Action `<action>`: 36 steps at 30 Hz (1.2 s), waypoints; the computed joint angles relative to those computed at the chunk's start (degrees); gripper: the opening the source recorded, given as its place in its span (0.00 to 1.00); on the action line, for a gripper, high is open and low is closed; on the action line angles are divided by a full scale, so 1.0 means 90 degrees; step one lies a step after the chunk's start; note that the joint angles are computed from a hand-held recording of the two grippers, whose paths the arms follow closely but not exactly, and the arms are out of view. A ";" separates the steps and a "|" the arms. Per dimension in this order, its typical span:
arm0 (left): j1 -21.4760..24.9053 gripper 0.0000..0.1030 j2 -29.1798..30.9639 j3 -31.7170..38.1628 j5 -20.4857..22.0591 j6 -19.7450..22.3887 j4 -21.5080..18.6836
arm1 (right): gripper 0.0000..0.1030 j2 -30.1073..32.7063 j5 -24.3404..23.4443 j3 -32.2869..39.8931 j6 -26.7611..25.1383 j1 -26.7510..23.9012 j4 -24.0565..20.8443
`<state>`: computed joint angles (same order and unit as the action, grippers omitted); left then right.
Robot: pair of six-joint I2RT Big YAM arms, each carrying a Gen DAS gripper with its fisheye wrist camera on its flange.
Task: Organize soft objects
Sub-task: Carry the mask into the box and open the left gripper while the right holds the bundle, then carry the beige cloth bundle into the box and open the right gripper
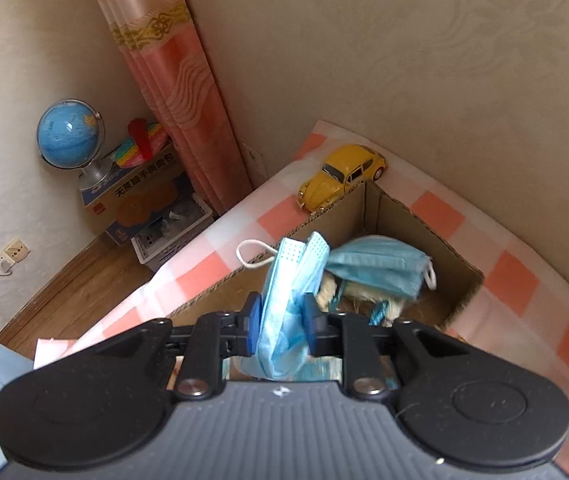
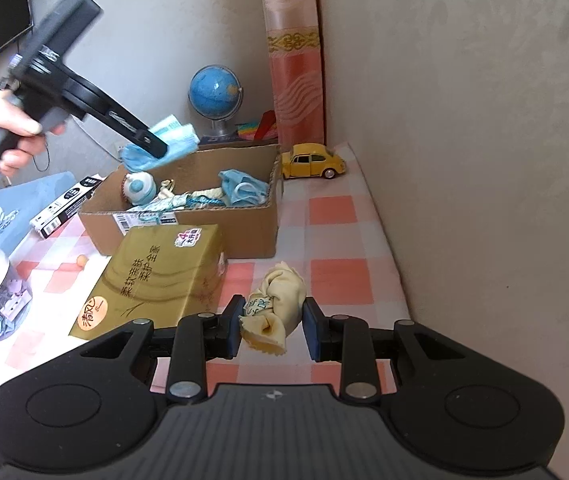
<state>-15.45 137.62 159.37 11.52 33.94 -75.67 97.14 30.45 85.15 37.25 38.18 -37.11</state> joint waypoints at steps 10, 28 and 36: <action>0.0050 0.82 -0.1294 -0.2351 -0.0153 -0.0165 0.1384 | 0.34 -0.0012 -0.0047 -0.0005 -0.0027 0.0011 0.0094; 0.0708 0.97 -0.4820 -0.7449 0.1118 -0.1270 0.3558 | 0.34 0.0140 -0.0194 0.0514 -0.0529 0.0018 0.0082; 0.0795 0.98 -0.5368 -0.8480 0.1015 -0.1439 0.4198 | 0.34 0.0421 -0.0216 0.1128 -0.0832 0.0015 -0.0215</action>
